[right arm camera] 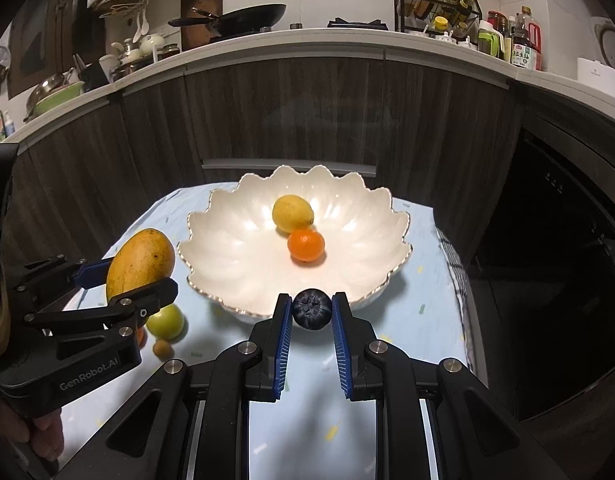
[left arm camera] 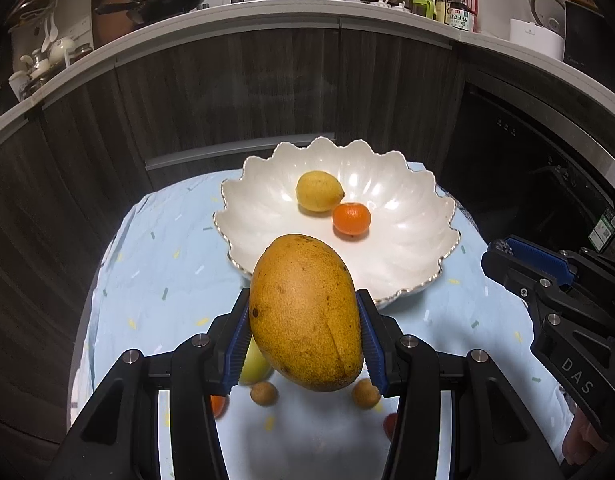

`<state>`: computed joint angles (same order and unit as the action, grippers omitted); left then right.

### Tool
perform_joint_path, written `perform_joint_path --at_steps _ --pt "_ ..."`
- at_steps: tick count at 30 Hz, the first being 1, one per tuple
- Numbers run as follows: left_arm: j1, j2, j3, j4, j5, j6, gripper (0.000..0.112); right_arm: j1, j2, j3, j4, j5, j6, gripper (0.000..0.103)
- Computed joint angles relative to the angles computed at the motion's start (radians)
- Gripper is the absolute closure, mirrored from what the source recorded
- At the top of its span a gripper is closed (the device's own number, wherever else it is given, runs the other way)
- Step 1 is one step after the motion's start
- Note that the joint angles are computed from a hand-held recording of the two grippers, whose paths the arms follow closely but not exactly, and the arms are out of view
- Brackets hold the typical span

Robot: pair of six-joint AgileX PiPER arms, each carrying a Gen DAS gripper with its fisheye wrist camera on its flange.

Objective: Organize fruits
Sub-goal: 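Carry the mango and blueberry over the white bowl with both tools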

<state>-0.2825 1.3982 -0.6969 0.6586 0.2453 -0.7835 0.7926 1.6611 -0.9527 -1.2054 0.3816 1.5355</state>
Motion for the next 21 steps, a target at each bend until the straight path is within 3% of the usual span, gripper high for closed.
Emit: perform_joint_path --at_steps 21 --pt "0.055 0.103 -0.141 -0.110 -0.019 0.167 0.064 -0.092 0.086 -0.141 0.059 -0.010 -0.127 0.082"
